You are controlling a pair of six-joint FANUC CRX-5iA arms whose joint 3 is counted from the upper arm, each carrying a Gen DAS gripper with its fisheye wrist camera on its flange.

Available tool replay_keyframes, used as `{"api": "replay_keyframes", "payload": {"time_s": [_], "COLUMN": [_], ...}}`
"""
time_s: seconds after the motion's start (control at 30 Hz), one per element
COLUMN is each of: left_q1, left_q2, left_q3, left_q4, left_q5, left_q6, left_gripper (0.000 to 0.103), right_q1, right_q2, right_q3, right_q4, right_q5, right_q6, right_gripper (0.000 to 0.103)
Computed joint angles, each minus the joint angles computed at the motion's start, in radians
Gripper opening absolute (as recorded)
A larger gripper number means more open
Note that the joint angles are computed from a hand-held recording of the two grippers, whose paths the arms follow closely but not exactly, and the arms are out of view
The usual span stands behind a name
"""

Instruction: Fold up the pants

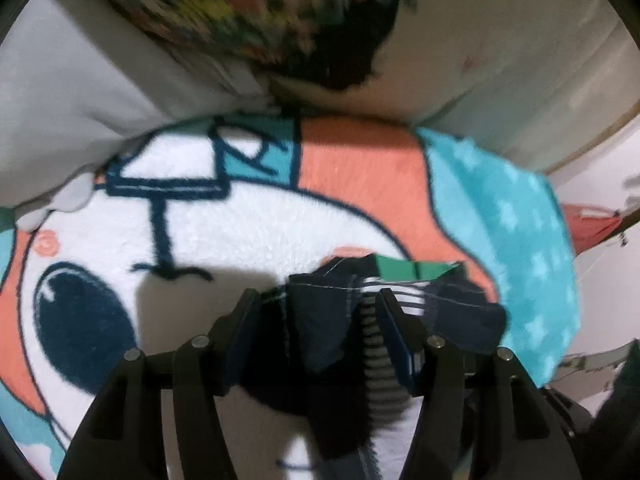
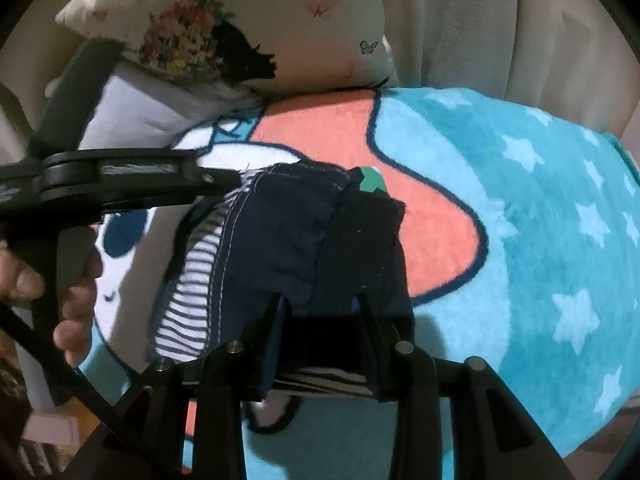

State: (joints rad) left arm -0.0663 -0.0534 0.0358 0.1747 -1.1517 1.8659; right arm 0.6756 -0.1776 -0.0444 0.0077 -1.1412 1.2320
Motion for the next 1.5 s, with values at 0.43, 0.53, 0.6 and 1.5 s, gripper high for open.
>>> {"api": "replay_keyframes", "payload": {"time_s": [0.43,0.53,0.6,1.5], "left_q1": [-0.107,-0.127,-0.116,-0.310], "left_q2": [-0.097,-0.092,-0.107,-0.204], "left_q3": [-0.067,-0.073,-0.081,0.077], "left_q4": [-0.110,-0.121,-0.106,-0.518], "left_q5": [-0.038,-0.047,-0.043,-0.131], "left_q6": [0.137,0.149,0.155,0.363], "left_gripper": [0.058,0.058,0.058,0.068], "right_q1": [-0.091,-0.095,-0.097,0.026], "right_q2": [0.181,0.221,0.218,-0.083], "right_q3": [0.205,0.210,0.213,-0.039], "right_q4": [-0.027,-0.015,-0.017,0.146], "right_q5": [-0.012,-0.025,-0.028,0.034], "right_q6": [-0.038,-0.033,-0.029,-0.220], "right_gripper": [0.037,0.045,0.046,0.049]}}
